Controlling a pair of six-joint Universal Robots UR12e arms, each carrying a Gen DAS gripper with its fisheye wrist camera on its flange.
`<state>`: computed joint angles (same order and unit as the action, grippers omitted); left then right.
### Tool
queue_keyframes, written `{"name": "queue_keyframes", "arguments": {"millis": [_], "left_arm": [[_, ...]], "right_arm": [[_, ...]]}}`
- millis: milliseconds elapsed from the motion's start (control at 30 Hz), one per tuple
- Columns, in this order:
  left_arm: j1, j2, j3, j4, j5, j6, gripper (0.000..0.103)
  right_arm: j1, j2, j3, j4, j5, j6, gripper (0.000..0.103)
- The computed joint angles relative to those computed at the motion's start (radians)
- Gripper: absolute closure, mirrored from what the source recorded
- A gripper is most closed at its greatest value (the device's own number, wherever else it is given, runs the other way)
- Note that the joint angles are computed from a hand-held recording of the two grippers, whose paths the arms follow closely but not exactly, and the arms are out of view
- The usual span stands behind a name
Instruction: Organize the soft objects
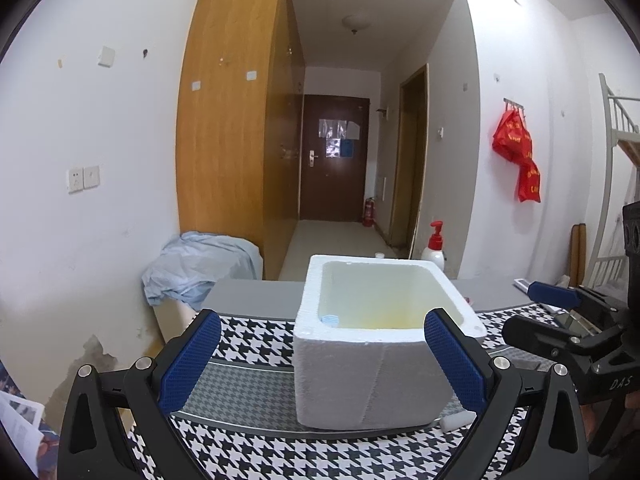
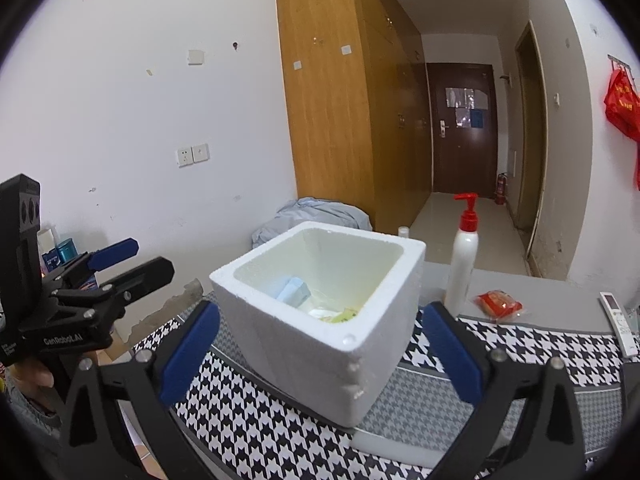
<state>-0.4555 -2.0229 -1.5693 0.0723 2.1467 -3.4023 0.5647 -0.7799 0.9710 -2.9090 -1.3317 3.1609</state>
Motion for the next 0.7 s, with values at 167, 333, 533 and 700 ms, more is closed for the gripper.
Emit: {"name": "queue_keyframes", "arguments": {"millis": [167,333,533,700], "left_arm": [[-0.006,0.001,-0.007,-0.002,-0.003,-0.011,0.001],[-0.016,-0.003,-0.014,-0.006,-0.023,-0.014,0.001],[-0.028,-0.019,-0.020,0.019,-0.015,-0.011,0.001],[-0.034,-0.027,-0.031,0.025,-0.062,-0.034,0.001]], "right_arm": [[-0.004,-0.026,0.060,-0.037,0.008,0.002,0.000],[-0.008,-0.052,0.121,-0.073,0.002,0.000,0.000],[-0.015,-0.073,0.181,-0.108,-0.003,-0.010,0.000],[-0.026,-0.095,0.237,-0.127,-0.004,0.014,0.000]]}}
